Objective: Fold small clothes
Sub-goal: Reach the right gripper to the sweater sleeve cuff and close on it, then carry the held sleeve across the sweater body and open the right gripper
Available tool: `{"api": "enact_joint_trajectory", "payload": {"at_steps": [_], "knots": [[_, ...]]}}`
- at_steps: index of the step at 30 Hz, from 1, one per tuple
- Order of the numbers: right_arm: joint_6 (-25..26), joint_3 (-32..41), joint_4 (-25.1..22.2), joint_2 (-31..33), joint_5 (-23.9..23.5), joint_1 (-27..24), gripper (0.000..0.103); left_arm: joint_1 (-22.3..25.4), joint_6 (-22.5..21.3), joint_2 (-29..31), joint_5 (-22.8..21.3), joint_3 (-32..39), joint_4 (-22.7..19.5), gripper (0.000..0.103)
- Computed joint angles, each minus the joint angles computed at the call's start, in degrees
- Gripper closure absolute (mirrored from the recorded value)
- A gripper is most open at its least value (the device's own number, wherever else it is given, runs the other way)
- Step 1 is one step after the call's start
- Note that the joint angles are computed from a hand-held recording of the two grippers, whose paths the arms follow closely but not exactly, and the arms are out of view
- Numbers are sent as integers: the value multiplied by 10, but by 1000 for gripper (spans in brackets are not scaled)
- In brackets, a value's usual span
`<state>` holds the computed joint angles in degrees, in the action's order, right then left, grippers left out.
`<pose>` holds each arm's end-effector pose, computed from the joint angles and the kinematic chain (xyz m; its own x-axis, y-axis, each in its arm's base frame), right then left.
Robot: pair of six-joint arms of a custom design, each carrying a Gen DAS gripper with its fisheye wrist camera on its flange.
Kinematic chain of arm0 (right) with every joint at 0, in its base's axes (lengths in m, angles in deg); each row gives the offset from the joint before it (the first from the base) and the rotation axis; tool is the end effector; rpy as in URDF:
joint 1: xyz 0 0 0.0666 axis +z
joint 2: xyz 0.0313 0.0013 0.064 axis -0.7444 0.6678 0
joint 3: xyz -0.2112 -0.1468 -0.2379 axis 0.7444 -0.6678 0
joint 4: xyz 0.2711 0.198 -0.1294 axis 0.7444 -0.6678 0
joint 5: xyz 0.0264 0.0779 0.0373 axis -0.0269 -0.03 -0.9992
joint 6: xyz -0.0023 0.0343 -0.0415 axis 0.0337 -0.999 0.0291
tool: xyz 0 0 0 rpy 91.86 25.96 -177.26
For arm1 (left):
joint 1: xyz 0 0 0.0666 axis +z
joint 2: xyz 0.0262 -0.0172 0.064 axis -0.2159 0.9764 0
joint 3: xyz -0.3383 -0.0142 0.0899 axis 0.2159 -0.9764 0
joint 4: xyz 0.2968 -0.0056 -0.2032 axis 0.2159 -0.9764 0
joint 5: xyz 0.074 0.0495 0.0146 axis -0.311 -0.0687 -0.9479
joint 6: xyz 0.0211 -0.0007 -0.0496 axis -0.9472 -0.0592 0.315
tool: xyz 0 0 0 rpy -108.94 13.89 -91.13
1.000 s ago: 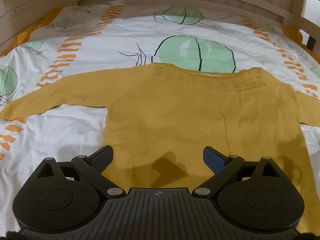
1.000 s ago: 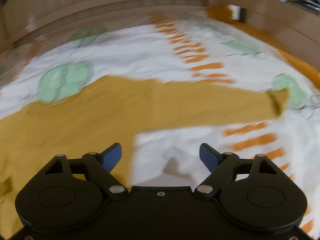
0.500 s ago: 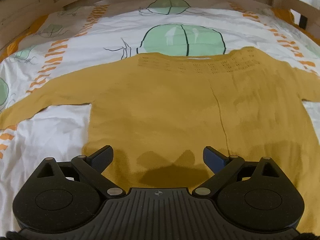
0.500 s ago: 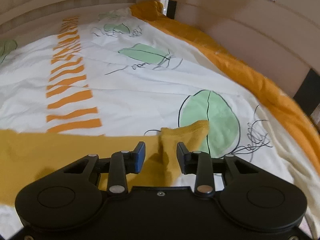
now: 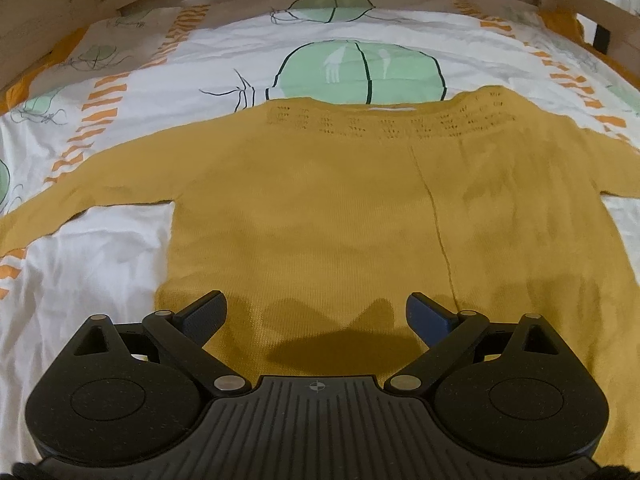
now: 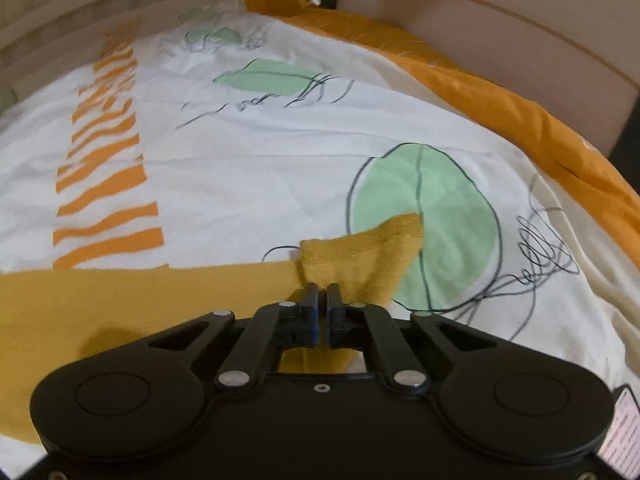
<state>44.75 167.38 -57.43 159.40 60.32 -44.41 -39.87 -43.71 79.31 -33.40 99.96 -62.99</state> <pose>0.5819 0.0270 0.2738 -0.7122 0.2458 -0.6576 0.3465 0.9377 -0.0249 0.3987 -0.1903 0.2936 -0.7930 -0.0811 -0.6038 -0.1680 0.9818 0.0888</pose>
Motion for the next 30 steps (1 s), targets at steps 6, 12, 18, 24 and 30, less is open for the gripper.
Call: {"api": "enact_joint_trajectory", "payload": {"at_steps": [6, 12, 18, 24, 30], "knots": [[6, -23, 19, -44, 11, 5, 96, 4, 4, -9, 6, 2, -6, 5], [49, -15, 45, -91, -29, 51, 96, 11, 9, -25, 3, 1, -10, 5], [67, 38, 46, -94, -82, 142, 96, 29, 15, -53, 11, -10, -12, 5], [66, 106, 55, -43, -131, 243, 96, 56, 28, -84, 33, -23, -15, 5], [45, 168, 46, 50, -162, 326, 96, 89, 42, -110, 49, -40, -8, 5]]}}
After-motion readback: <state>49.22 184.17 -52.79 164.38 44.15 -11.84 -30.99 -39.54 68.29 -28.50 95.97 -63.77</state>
